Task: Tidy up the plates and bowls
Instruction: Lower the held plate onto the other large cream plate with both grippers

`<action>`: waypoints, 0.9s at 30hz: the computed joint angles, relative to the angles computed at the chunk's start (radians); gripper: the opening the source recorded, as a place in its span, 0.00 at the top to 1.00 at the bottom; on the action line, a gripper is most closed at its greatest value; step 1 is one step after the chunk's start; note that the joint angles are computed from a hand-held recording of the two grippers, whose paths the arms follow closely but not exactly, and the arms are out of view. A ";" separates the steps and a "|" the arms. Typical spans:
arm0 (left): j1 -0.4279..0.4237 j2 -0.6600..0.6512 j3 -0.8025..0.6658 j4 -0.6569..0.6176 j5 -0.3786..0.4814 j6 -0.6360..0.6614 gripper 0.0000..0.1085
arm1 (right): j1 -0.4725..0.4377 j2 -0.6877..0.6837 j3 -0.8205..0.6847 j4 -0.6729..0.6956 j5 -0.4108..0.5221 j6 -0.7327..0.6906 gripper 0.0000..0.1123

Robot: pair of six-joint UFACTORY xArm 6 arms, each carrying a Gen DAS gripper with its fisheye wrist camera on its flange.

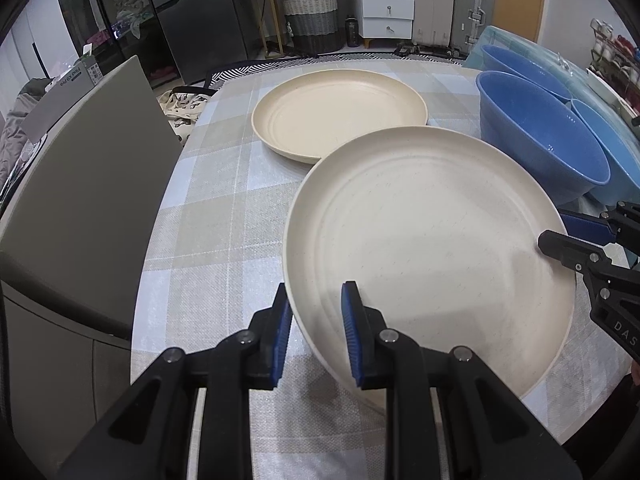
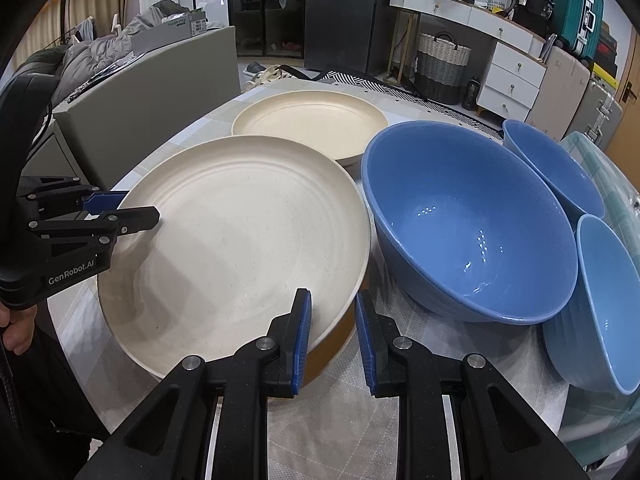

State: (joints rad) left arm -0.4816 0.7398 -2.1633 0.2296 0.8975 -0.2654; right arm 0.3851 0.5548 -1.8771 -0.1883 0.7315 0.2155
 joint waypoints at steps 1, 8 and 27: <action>-0.001 0.005 -0.008 0.000 0.005 0.001 0.79 | -0.001 0.007 -0.011 0.003 0.007 -0.003 0.80; -0.003 0.017 -0.016 -0.003 0.027 0.007 0.79 | -0.001 0.028 -0.035 0.004 0.021 -0.005 0.80; -0.019 0.056 -0.077 0.010 0.097 0.048 0.78 | 0.009 0.094 -0.127 -0.036 0.120 0.004 0.79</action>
